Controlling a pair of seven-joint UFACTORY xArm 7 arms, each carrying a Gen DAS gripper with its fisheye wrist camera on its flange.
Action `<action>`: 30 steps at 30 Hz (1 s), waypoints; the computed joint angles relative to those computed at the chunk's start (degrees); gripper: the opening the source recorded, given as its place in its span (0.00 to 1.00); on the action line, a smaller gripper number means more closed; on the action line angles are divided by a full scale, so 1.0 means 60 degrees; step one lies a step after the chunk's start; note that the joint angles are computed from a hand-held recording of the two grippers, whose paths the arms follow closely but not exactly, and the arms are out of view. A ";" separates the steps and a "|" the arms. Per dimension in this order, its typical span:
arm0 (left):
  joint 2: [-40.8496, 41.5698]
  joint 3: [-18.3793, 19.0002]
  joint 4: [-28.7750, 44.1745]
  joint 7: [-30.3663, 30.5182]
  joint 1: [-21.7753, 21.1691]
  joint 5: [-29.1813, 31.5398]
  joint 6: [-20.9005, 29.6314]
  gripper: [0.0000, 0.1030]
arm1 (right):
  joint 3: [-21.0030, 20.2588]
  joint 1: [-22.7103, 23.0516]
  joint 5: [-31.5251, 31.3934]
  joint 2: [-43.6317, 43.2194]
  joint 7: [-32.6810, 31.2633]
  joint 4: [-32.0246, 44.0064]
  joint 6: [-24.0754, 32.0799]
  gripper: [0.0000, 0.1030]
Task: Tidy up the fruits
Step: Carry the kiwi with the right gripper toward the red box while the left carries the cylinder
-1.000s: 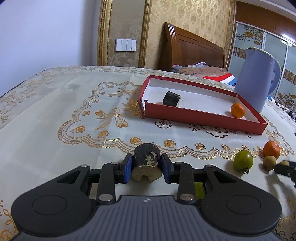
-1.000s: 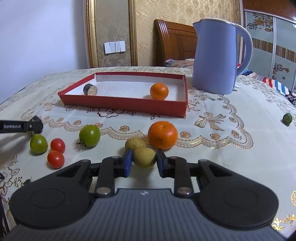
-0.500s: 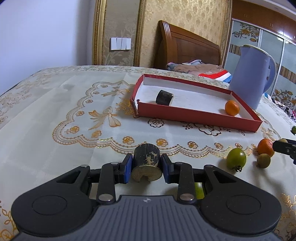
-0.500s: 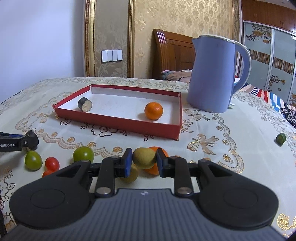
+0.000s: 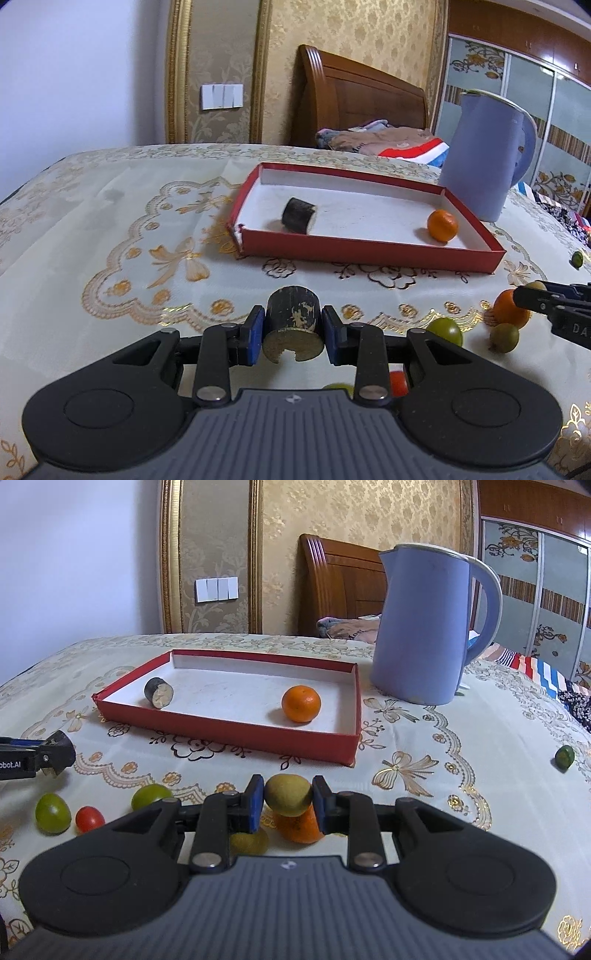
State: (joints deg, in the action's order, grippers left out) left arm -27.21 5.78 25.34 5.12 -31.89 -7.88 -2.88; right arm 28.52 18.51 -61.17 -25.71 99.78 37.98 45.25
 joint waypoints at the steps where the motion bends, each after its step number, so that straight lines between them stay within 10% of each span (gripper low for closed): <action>1: 0.0077 -0.0060 0.0096 -0.0030 0.0019 0.0009 0.0061 0.32 | -0.0003 -0.0030 -0.0046 0.0010 0.0015 0.0021 0.0015 0.25; 18: 0.2389 -0.1887 0.2563 -0.0782 0.1327 0.0440 0.0195 0.32 | -0.1101 -0.0635 -0.1360 0.1471 0.0179 0.1391 -0.0256 0.25; 27: 0.3810 -0.3261 0.4088 -0.2477 0.2712 0.2207 0.0371 0.32 | -0.2084 -0.0678 -0.1690 0.2604 0.0100 0.2285 -0.0656 0.25; 30: 0.4379 -0.3345 0.4797 -0.4420 0.3016 0.4365 0.0677 0.32 | -0.2330 -0.0651 -0.1802 0.2916 0.0007 0.2569 -0.0766 0.25</action>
State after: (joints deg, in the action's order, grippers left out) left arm -0.93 -14.29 54.12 -21.40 -13.79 18.30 1.19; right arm 14.53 14.61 -71.99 -8.21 99.82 53.39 40.65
